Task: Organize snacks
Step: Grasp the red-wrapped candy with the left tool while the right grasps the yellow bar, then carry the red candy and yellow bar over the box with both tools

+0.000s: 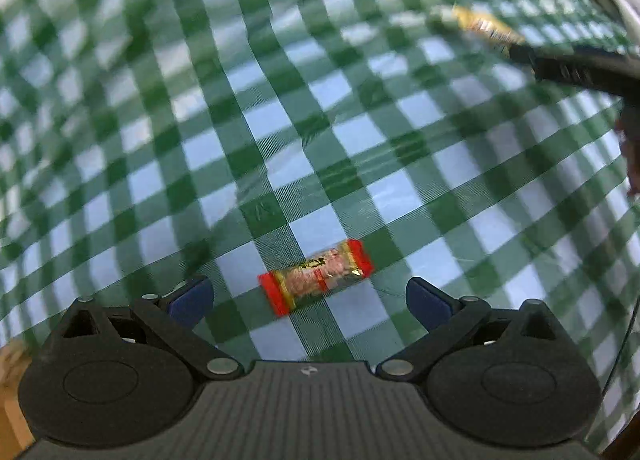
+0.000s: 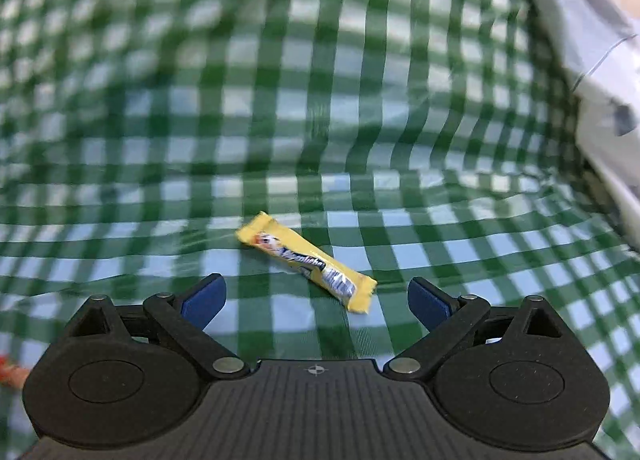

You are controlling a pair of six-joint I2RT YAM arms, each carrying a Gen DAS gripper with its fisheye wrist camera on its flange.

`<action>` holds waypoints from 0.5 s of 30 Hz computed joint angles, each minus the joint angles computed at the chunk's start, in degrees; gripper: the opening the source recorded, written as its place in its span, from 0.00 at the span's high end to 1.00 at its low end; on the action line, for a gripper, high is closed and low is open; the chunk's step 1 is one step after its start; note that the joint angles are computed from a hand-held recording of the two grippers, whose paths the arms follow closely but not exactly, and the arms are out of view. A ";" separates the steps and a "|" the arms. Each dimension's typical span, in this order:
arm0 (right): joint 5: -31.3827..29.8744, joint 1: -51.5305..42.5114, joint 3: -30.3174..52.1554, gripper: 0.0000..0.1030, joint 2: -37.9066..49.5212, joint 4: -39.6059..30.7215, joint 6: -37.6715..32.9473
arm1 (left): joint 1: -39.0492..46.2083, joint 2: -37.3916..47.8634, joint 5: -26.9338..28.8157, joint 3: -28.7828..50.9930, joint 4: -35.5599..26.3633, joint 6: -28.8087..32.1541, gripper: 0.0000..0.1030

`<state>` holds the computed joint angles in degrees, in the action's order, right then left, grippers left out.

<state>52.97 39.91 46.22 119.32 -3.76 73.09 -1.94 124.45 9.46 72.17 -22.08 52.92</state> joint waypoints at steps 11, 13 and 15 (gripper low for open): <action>-4.55 -9.20 2.27 0.44 9.50 17.27 -19.85 | 1.09 8.10 1.93 10.30 -8.05 5.97 0.81; -4.63 -7.88 3.08 0.75 9.25 14.51 -18.33 | 2.03 6.65 3.76 9.41 -8.93 5.51 0.82; -3.45 -6.41 4.30 0.75 9.48 10.78 -17.11 | 3.11 4.38 4.87 7.19 -8.50 5.62 0.83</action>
